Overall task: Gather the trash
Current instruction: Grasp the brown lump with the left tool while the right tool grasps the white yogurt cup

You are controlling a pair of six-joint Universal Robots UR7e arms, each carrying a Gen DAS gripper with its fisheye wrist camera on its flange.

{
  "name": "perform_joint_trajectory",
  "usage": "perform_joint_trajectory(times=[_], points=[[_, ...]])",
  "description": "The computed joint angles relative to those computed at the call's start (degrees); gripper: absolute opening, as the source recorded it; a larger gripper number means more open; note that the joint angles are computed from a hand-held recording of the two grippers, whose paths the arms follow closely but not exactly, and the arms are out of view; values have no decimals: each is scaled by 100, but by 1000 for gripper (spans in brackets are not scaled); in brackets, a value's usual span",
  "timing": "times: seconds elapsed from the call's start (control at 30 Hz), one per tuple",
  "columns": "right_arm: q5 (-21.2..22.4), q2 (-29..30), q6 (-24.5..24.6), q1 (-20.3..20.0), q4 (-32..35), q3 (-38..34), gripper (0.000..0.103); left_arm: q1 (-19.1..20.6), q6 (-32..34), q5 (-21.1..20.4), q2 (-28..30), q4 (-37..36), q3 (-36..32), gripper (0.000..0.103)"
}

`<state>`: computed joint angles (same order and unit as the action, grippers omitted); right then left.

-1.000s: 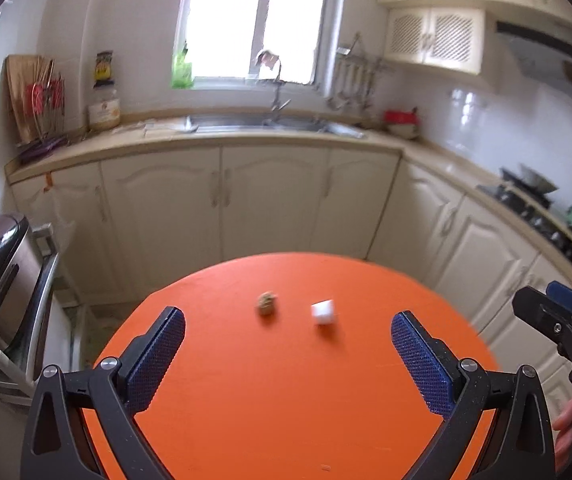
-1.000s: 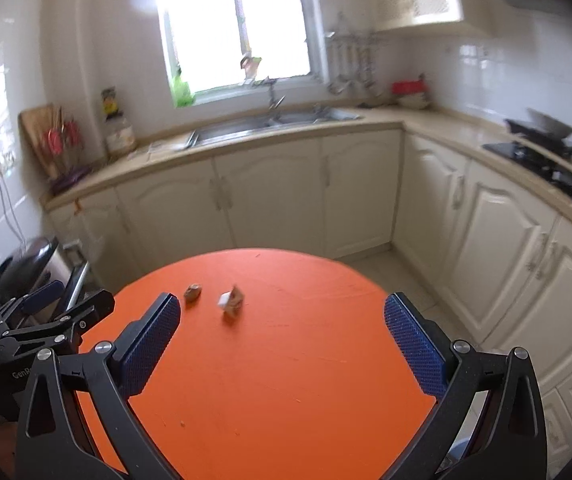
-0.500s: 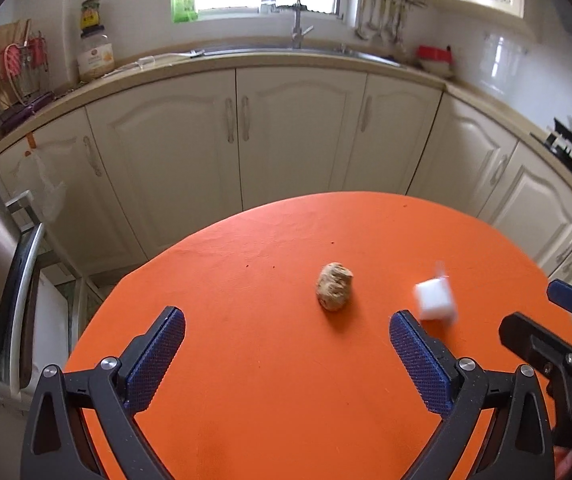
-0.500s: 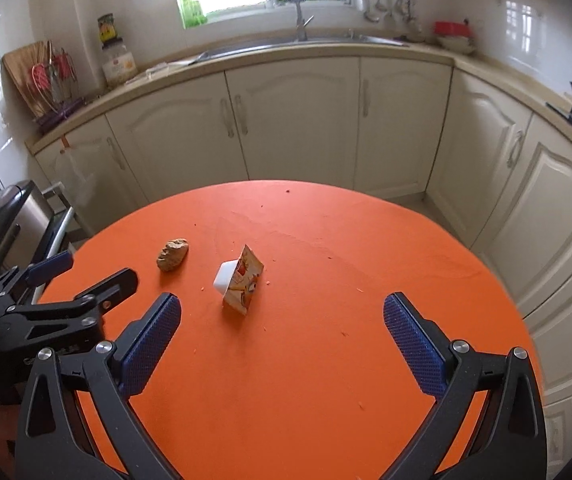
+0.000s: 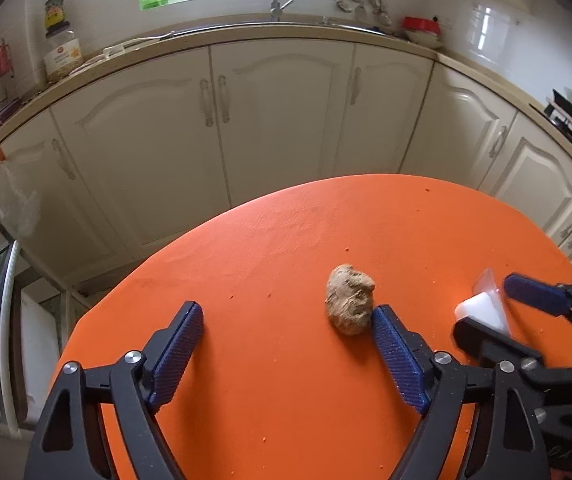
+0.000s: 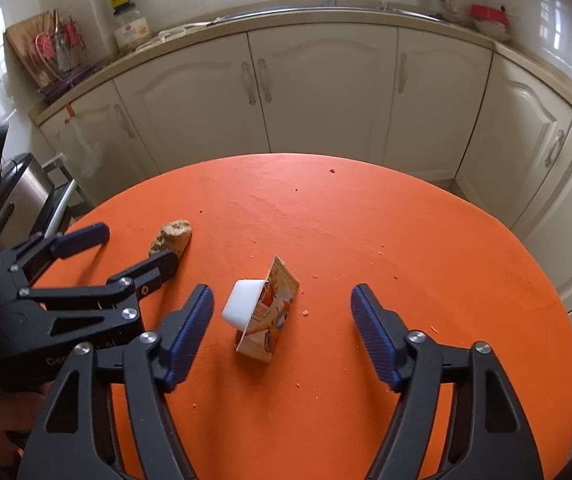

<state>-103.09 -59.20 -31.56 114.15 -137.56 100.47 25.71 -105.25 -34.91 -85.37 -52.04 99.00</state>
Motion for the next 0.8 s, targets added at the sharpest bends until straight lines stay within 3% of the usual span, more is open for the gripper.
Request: perform_joint_trajectory(times=[0.17,0.2,0.23,0.33,0.43,0.6,0.8], points=[[-72,49,-259,23,-217,59,56,226,574,215,9,-340,8,74],[-160,58,-394,50,-333,101,50,223,595,230,6,-351,21,72],[-174,56,-477,57,-410,132,38,241,723,299,-25,-476,79,69],[-47,4,-456,11,-376,157,34,225,833,338,-114,-639,196,49],[100,-122,-404,-57,-305,195,26,293,1130,364,-173,-1002,280,21],[208,-279,-324,-117,-137,157,23,246,1312,321,-334,-1476,463,20],[272,-514,-279,-150,-33,207,22,-25,915,338,-347,-1107,419,20]])
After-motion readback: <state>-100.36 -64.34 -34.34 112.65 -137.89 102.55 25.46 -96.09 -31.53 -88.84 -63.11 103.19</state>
